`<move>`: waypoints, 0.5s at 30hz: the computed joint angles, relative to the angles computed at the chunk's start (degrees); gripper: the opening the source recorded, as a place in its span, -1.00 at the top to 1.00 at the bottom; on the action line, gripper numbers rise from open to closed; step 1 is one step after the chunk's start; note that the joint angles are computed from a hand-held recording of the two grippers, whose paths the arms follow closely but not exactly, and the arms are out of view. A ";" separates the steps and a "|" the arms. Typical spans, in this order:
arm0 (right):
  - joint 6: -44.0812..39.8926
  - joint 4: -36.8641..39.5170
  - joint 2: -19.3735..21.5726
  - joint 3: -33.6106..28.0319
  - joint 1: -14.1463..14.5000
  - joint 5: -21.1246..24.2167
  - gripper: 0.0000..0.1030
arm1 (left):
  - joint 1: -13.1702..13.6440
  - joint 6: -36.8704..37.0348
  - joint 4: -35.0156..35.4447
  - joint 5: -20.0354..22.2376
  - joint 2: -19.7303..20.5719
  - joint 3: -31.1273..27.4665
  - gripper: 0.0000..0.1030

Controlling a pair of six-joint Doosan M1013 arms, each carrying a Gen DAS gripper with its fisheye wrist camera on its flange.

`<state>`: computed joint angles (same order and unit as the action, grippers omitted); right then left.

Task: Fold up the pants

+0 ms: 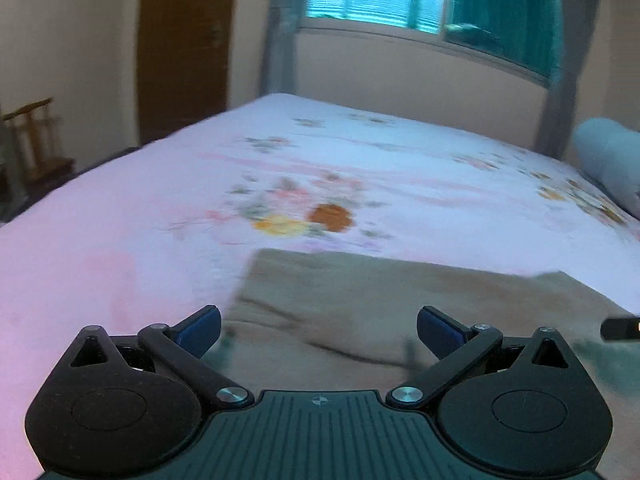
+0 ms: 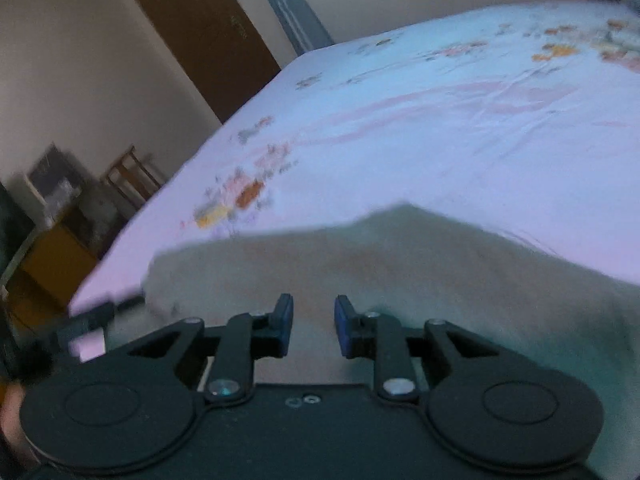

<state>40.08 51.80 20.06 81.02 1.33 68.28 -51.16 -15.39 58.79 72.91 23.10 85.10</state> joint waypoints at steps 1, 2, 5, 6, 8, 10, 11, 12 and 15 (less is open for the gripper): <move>-2.15 0.94 -1.04 1.69 -0.51 -0.17 0.70 | -0.67 0.97 0.42 0.86 0.59 -0.49 -1.00; -4.29 1.12 -2.77 4.07 -1.21 -1.55 0.70 | -1.44 2.24 1.10 1.47 1.16 -0.65 -1.00; -10.66 -2.18 -6.03 8.47 -2.28 -3.05 0.68 | -2.44 6.19 -1.20 0.88 2.00 0.13 -1.00; -10.43 -5.30 -6.35 8.86 -1.73 -4.15 0.66 | -2.93 9.19 -1.58 1.93 2.67 0.06 -1.00; -10.78 -6.71 -6.14 9.29 -2.68 -3.37 0.69 | -3.26 10.17 -1.41 2.80 2.65 -0.39 -1.00; -6.81 -3.99 -6.75 8.52 -5.51 -2.55 0.67 | -3.63 10.05 -1.59 4.15 2.06 -1.76 -1.00; -6.90 -0.25 -7.37 8.85 -7.68 -3.04 0.65 | -4.52 7.08 0.81 4.98 1.64 -1.66 -1.00; -6.21 1.82 -7.68 8.91 -9.27 -3.57 0.60 | -5.23 4.55 2.41 4.96 1.18 -1.29 -1.00; -2.46 2.84 -7.91 7.69 -14.57 -4.12 0.53 | -6.65 1.85 2.62 6.12 1.16 -1.33 -1.00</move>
<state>37.62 54.64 12.14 88.71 -13.23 64.16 -57.81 -13.54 61.40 79.04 24.26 83.78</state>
